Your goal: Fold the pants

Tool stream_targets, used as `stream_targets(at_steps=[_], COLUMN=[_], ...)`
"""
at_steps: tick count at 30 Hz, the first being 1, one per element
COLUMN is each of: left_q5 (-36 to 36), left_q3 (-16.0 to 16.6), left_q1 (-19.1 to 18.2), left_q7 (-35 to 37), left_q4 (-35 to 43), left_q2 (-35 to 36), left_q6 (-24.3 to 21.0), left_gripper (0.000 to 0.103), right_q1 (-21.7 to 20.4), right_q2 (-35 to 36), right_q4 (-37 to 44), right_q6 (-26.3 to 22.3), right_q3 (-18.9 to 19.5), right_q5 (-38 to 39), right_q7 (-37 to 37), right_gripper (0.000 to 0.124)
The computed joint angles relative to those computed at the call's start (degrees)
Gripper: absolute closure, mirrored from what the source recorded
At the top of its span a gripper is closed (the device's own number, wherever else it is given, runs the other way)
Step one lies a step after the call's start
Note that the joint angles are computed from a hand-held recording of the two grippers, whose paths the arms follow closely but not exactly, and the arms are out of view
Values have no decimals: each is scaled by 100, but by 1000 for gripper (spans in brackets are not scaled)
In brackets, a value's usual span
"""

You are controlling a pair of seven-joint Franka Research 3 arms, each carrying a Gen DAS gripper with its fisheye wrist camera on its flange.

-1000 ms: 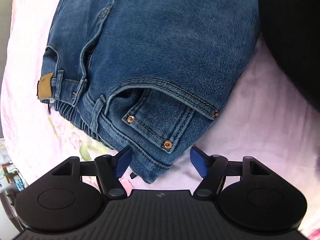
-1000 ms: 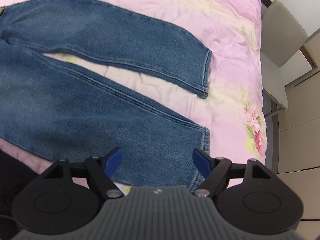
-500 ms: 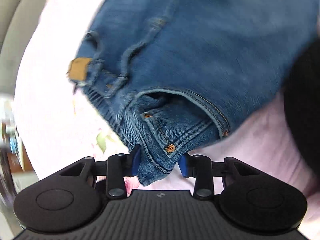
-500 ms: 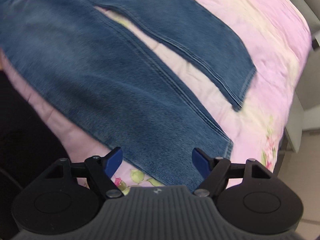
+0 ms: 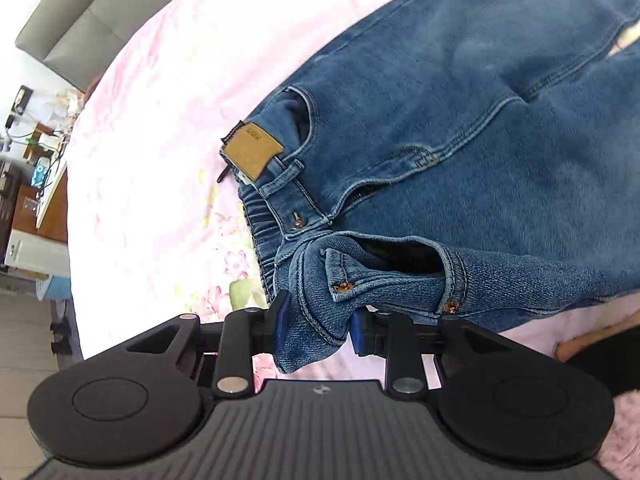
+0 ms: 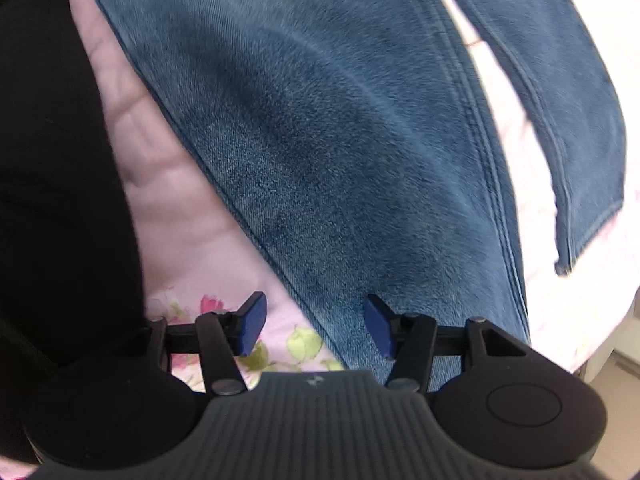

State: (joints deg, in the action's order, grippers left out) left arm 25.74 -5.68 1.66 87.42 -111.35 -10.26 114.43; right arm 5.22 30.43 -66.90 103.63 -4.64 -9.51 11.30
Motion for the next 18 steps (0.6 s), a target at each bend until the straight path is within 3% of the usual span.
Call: stream_targets(at_steps=[3,5,6,7,9,14,18], left_q5=[26,39,41,42,73,127,74], left_q3=[-29,-26,-28,-22,-32,-57,-31], left_q1=[6,8,6,10,11,3,23], left_q7=[-245,-332,-349,-364,-429,-777,-1022], left_q4=[3,-55,-69,-69,-49,-159,-223], left_q2=[-15,-58,-78,-69,-45,-135,-219], left_q6=[-28,14,3,6,7,142,252], left_gripper=[70,70,70,70,70,70,70], right_q1=[-21,-43,-72,-123,-210,-336,-534], right_q2=[-90,-307,-343,-346,-440,-899,-752], right_q4=[-287,-707,-743,-684,-726,-1188,-471], right_q6=[285,738,769,708,727,1111,688], right_q3=[1,3,16,41,73,138,168], right_q5=[45,62,125,251,416,648,1255], right_q7=[102,175,186,184,101,-358,-270], right_gripper=[74,86,93,107,118,122,123])
